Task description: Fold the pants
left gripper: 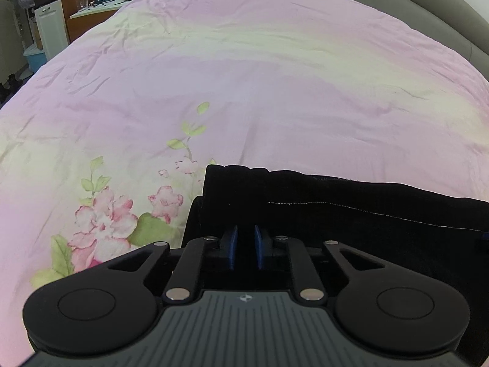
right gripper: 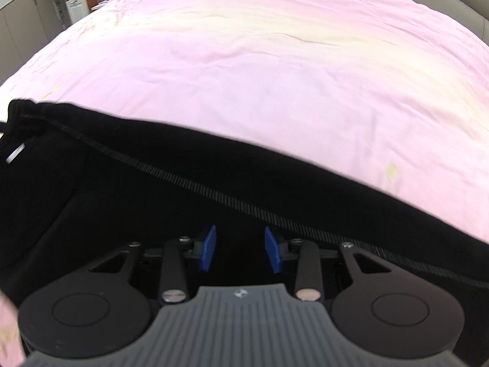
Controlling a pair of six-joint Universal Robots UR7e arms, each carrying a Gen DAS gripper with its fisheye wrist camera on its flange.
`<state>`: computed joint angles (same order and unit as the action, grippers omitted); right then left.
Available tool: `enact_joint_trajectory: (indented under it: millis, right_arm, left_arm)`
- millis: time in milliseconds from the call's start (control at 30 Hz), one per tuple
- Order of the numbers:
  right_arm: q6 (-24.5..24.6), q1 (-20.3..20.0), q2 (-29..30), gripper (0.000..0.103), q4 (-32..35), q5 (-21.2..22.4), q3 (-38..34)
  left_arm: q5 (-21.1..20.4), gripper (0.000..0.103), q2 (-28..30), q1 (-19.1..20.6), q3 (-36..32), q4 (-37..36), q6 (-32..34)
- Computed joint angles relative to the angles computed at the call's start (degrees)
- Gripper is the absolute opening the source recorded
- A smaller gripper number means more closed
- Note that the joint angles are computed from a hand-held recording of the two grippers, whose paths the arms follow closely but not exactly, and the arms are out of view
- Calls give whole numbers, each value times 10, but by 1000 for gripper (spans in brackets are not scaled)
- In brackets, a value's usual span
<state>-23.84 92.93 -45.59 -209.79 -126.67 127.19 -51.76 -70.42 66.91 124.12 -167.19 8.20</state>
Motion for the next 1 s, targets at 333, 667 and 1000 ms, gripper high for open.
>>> enact_joint_trajectory:
  millis: [333,667,1000]
  right_arm:
    - [63,-17,37,32,61,2,-80]
    - [91,43,-52,51,-14,-8,70]
    - [282,170,23,65,-257,-27,264]
  left_arm:
    - [-1,15,46,12,-54,-10,9]
    - [22,46,-158,-45,56,89,6]
    - [-60,66,-311,-15,132,158,-133]
